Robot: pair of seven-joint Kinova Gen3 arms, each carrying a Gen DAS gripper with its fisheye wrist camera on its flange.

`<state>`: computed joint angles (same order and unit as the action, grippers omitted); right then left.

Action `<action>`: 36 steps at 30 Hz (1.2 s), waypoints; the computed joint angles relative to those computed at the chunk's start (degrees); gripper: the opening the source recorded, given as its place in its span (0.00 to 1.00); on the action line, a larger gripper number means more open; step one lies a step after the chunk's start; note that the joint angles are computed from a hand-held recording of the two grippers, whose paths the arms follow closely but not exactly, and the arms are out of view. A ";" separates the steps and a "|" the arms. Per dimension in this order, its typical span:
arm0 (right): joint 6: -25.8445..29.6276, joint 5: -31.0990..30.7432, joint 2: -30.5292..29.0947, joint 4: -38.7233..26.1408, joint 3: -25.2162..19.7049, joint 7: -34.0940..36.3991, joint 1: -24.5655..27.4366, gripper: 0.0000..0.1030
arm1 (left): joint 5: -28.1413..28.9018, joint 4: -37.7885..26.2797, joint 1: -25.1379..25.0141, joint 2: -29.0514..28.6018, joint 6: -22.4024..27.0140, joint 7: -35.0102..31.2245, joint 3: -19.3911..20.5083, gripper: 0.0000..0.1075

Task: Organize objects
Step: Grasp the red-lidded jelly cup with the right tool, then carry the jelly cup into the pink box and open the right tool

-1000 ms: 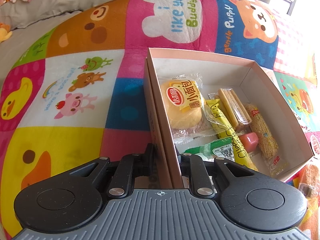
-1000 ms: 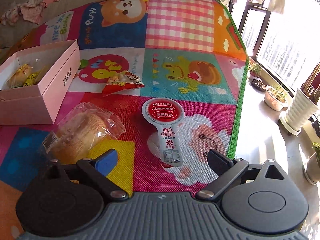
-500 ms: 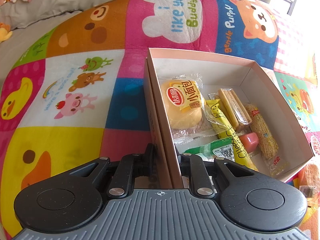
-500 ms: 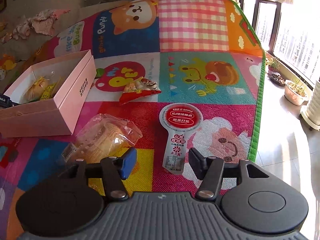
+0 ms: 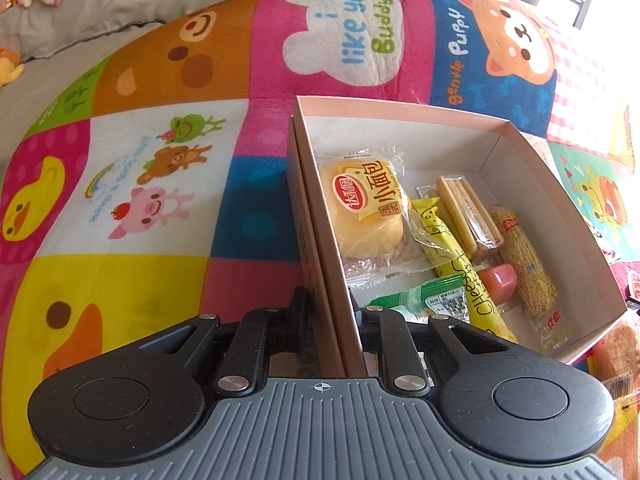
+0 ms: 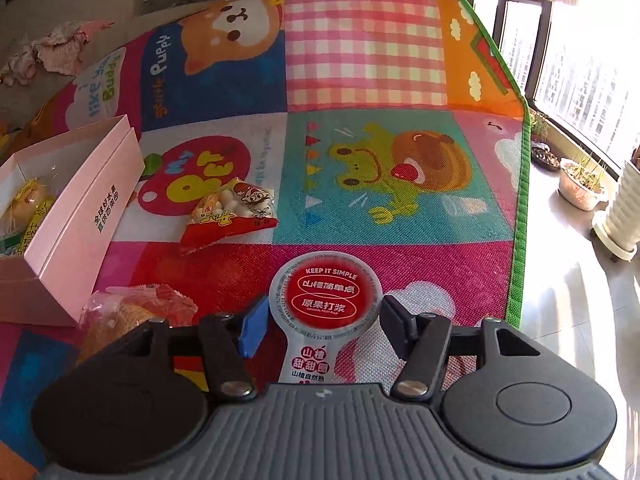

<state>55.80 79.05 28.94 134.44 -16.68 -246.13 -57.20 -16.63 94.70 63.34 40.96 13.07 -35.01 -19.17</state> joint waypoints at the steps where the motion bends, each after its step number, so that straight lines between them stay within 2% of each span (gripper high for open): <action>1: 0.73 -1.26 -0.82 0.04 -0.34 0.48 -0.63 0.59 | -0.05 0.09 0.09 -0.01 -0.14 0.05 -0.08 0.17; 7: 10.49 -9.62 -10.01 -0.86 -3.44 6.01 -8.01 0.59 | 0.12 -0.03 -0.18 -0.02 -0.14 0.00 0.17 0.17; 12: 14.05 -10.25 -14.73 -4.54 -6.45 15.37 -11.05 0.59 | 0.36 0.14 0.10 0.05 -0.62 0.35 -0.20 0.17; 15: 11.84 -8.10 -16.19 -5.82 -7.17 18.16 -11.18 0.59 | 0.64 0.28 -0.19 -0.06 -0.86 0.13 0.06 0.18; 21: 3.81 -2.36 -16.88 -7.69 -7.44 20.94 -9.55 0.59 | 1.37 0.89 -0.26 -0.14 -1.96 -0.40 -0.09 0.18; 28: 0.95 2.17 -15.85 -9.35 -6.74 22.91 -9.40 0.59 | 2.71 1.35 0.18 -0.06 -2.81 -1.38 -0.84 0.18; 32: -1.46 2.44 -14.03 -11.51 -4.99 24.39 -6.87 0.59 | 3.36 1.62 0.70 0.00 -3.11 -1.92 -1.49 0.18; 36: -8.33 4.22 -11.78 -13.69 -2.06 23.86 -2.02 0.59 | 4.30 2.39 1.15 -0.05 -4.32 -2.50 -2.11 0.19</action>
<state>47.47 83.27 17.16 120.76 -18.74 -222.26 -59.22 -12.34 97.09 64.50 40.91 8.75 -37.51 -21.28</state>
